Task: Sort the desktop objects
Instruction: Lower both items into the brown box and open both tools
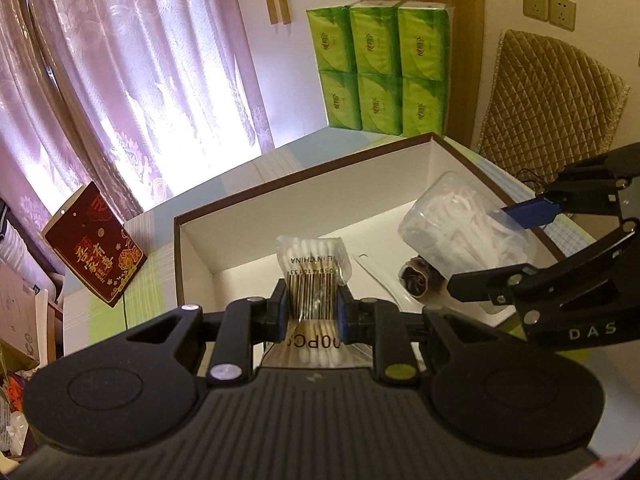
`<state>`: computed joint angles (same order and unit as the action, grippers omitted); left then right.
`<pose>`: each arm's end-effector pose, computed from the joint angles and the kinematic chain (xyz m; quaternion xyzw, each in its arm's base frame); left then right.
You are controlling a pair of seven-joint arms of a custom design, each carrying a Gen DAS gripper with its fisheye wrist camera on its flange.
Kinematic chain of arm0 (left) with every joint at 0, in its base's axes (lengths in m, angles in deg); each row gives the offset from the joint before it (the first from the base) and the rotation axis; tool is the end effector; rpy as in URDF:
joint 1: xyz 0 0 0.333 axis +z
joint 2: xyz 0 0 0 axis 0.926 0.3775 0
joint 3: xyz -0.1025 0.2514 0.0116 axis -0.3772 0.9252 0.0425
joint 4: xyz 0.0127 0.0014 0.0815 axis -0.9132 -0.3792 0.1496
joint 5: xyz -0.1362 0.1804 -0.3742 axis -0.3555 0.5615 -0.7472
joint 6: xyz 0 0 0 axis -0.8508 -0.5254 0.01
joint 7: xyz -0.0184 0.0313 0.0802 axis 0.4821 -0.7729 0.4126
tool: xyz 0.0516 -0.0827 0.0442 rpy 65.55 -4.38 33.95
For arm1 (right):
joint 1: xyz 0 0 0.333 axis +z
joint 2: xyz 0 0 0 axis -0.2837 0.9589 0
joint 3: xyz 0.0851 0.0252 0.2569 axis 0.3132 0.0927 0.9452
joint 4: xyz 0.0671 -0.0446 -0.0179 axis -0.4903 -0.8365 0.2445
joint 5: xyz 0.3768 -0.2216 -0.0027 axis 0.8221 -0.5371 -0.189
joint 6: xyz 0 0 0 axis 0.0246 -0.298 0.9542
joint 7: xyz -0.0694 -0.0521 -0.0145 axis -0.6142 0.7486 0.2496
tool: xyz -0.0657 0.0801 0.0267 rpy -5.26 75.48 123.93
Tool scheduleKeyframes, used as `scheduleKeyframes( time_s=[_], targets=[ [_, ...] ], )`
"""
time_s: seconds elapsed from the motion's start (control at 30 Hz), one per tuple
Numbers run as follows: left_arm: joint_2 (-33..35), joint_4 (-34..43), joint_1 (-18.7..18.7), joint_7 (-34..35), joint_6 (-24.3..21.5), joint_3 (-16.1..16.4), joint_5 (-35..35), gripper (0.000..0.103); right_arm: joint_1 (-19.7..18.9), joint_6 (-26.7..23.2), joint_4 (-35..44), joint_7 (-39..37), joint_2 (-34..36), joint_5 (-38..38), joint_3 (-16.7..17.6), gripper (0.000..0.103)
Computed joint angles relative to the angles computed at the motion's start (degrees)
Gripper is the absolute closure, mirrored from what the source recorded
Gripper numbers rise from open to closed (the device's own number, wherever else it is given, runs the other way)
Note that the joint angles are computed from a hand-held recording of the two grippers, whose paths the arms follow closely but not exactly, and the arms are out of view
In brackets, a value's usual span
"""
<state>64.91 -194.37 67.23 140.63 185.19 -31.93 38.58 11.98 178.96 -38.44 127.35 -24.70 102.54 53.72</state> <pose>0.4687 -0.2311 0.4240 -0.5715 0.7283 -0.2381 0.2937 0.5131 0.3043 0.4256 -0.8479 0.3609 -0.1139 0.3714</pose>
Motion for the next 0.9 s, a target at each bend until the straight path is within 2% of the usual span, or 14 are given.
scheduleKeyframes(
  time_s=[0.33,0.5,0.77,0.9],
  targets=[
    [5.4,3.1,0.8,0.9,0.9,2.1,0.7,0.084,-2.0,-0.5,5.4,3.9,6.0,-4.7,2.2,0.049],
    [10.2,6.6,-0.1,2.0,0.8,4.6,-0.1,0.084,-3.8,-2.0,10.6,7.3,11.1,-7.9,3.9,0.049],
    [21.4,16.4,-2.8,2.2,-2.7,9.6,3.7,0.084,-5.9,-7.9,25.3,19.0,24.4,-20.8,5.5,0.049],
    [26.4,20.9,-5.0,6.3,-5.1,12.6,-0.4,0.084,-5.9,-11.7,33.1,24.2,31.0,-28.7,5.3,0.049]
  ],
)
